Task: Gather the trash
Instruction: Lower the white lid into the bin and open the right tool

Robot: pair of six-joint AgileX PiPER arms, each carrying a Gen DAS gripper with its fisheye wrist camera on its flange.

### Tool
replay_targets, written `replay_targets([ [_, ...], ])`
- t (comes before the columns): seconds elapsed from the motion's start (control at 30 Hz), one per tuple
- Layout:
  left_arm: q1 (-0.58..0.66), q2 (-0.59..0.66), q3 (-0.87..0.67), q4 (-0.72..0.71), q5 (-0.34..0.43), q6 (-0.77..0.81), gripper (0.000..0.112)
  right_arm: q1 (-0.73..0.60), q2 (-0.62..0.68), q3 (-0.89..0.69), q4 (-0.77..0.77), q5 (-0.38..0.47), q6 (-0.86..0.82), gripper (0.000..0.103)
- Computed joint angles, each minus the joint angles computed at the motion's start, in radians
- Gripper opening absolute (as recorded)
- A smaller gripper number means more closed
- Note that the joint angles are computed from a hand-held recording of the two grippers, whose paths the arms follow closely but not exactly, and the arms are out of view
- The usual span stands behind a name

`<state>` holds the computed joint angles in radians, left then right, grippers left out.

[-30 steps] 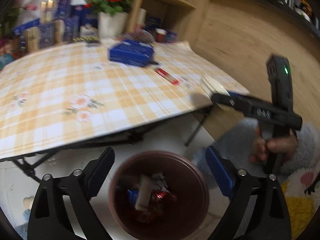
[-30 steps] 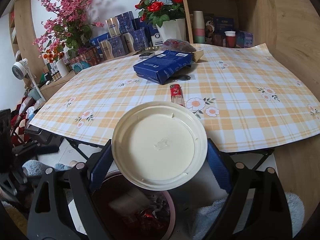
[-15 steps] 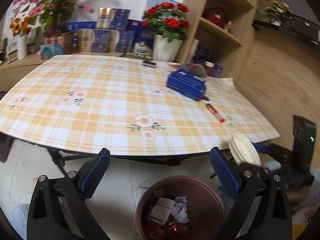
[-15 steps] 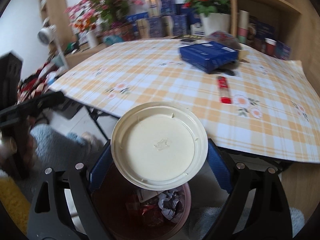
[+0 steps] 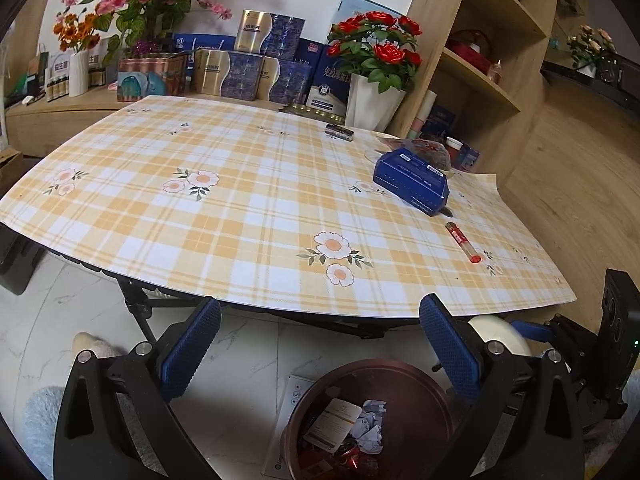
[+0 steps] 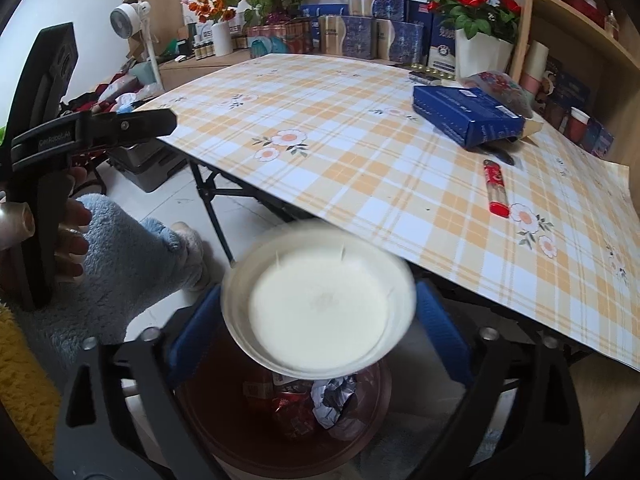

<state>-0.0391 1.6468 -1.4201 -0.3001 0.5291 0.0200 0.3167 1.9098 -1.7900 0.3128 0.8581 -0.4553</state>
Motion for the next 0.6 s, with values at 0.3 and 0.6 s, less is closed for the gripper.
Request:
replay_targets([
  [0.3, -0.005, 0.011, -0.014, 0.01, 0.016, -0.006, 0.097, -0.029, 0.007, -0.013, -0.016, -0.014, 0.072, 0.097],
  [0.6, -0.01, 0.018, -0.023, 0.03, 0.024, -0.024, 0.097, -0.031, 0.011, -0.019, -0.024, -0.01, 0.081, 0.097],
])
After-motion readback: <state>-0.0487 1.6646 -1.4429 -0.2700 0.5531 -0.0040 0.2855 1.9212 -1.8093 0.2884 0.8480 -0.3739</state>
